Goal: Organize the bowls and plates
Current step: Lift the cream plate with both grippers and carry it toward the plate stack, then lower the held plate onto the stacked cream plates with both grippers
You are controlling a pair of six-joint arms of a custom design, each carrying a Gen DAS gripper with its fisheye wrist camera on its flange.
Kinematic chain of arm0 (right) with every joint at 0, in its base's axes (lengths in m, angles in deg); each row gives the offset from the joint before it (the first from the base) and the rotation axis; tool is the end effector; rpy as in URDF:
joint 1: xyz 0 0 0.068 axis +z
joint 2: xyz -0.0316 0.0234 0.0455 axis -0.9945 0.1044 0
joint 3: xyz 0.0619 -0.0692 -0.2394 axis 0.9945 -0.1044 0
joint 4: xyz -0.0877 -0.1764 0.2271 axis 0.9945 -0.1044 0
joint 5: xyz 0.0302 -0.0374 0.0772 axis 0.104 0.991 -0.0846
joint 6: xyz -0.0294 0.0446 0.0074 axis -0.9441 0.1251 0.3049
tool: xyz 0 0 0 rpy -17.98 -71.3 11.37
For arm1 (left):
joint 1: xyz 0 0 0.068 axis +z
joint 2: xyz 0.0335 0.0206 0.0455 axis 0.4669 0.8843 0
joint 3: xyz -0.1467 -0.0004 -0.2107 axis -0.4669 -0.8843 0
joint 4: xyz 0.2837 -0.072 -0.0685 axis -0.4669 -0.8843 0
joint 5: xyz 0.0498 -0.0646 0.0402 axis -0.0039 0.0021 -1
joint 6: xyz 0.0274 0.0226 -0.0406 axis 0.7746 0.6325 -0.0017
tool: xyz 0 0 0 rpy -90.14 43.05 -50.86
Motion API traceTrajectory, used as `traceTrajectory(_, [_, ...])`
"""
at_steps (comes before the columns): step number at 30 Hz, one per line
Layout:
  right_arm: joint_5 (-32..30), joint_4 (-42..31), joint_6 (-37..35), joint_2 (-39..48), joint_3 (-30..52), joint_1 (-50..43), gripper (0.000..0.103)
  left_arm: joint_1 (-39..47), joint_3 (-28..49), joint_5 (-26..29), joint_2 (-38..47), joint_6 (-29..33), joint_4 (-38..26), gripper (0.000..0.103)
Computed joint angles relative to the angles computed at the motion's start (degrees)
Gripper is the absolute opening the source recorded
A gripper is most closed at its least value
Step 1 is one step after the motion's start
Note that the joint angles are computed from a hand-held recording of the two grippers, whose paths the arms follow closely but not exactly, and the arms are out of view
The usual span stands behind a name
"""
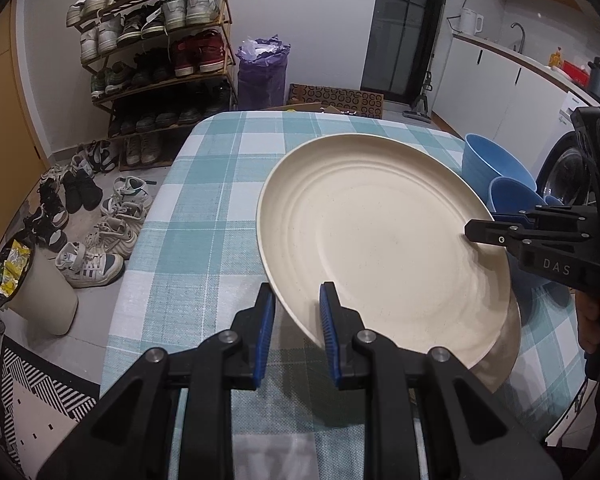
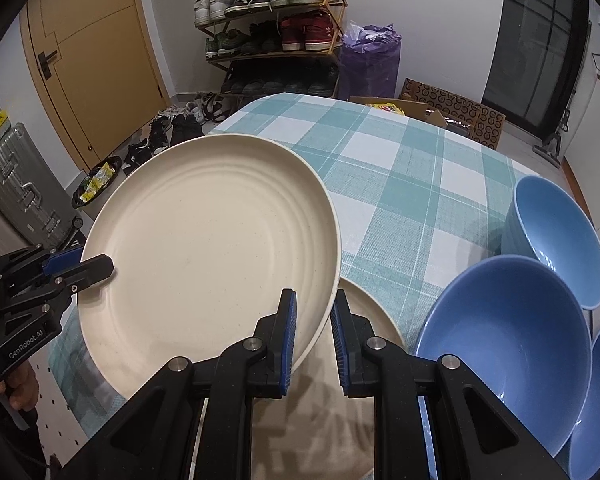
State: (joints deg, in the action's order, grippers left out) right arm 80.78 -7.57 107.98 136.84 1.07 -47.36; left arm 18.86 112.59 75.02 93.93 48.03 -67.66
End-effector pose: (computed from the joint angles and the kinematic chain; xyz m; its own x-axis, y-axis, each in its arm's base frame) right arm 0.2037 0.1449 0.2039 -0.8156 -0.2085 -0.5398 -0.2783 0.9592 0.0500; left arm 0.1784 -0.0332 0.2005 -0.7447 0.1324 -0.6542 0.2547 0.9623 -0.0951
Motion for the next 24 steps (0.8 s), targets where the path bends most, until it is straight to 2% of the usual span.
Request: traceTrajectory(24, [1.08, -4.77, 4.01, -12.06, -8.27, -0.59, 0.018, -9.0, -1.77, -3.63, 0.97, -1.71, 1.07, 0.021])
